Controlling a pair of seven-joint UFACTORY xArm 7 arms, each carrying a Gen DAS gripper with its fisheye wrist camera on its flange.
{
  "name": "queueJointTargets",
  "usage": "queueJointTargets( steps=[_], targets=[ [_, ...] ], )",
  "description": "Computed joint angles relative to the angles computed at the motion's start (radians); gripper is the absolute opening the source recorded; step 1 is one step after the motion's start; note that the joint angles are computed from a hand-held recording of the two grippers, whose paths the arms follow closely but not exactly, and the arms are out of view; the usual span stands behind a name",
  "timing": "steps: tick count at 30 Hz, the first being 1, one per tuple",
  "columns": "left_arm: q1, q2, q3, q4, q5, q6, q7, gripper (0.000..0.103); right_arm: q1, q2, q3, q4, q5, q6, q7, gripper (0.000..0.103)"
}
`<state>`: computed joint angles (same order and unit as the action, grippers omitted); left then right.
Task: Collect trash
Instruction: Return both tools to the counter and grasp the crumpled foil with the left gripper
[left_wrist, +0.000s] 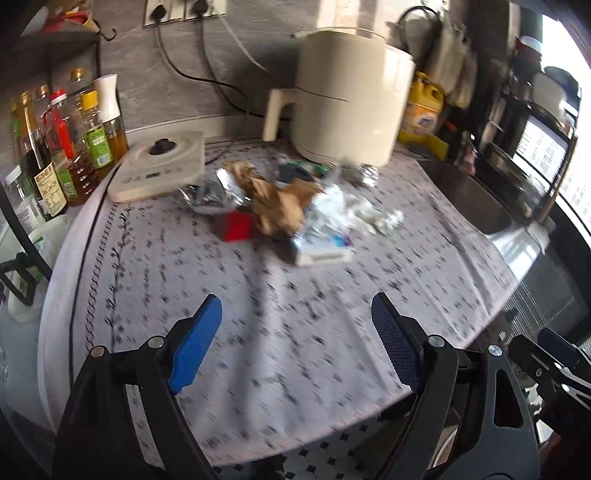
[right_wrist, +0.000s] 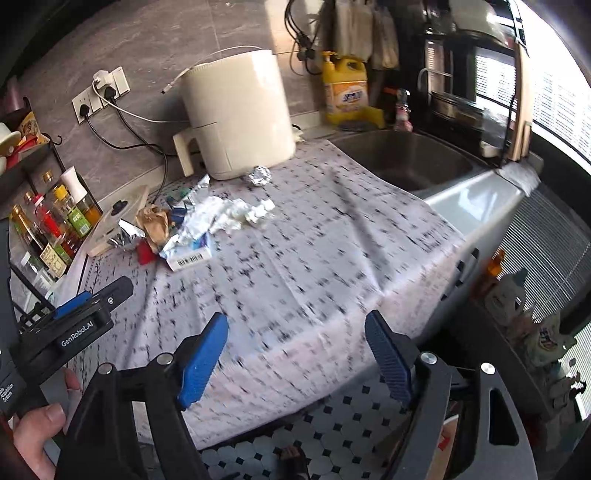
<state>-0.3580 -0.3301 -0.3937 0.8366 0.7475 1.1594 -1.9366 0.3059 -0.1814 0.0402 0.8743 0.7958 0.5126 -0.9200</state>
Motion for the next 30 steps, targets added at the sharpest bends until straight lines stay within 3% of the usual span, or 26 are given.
queueJointTargets(
  steps=[6,14,23,30],
  targets=[
    [0.041,-0.121,0.040,-0.104,-0.014,-0.047,0.044,0.083,0.034,0.046,0.048,0.045,-0.017,-0.048,0.061,0.088],
    [0.164,-0.239,0.067,-0.210,-0.020,-0.151,0.119,0.083,0.080,0.121,0.110,0.117,-0.075,-0.114,0.159,0.093],
    [0.300,-0.245,0.088,-0.241,-0.008,-0.274,0.200,0.086,0.086,0.199,0.151,0.192,-0.171,-0.151,0.271,0.095],
    [0.362,-0.189,0.106,-0.227,0.009,-0.333,0.245,0.086,0.076,0.257,0.172,0.251,-0.239,-0.160,0.349,0.095]
  ],
)
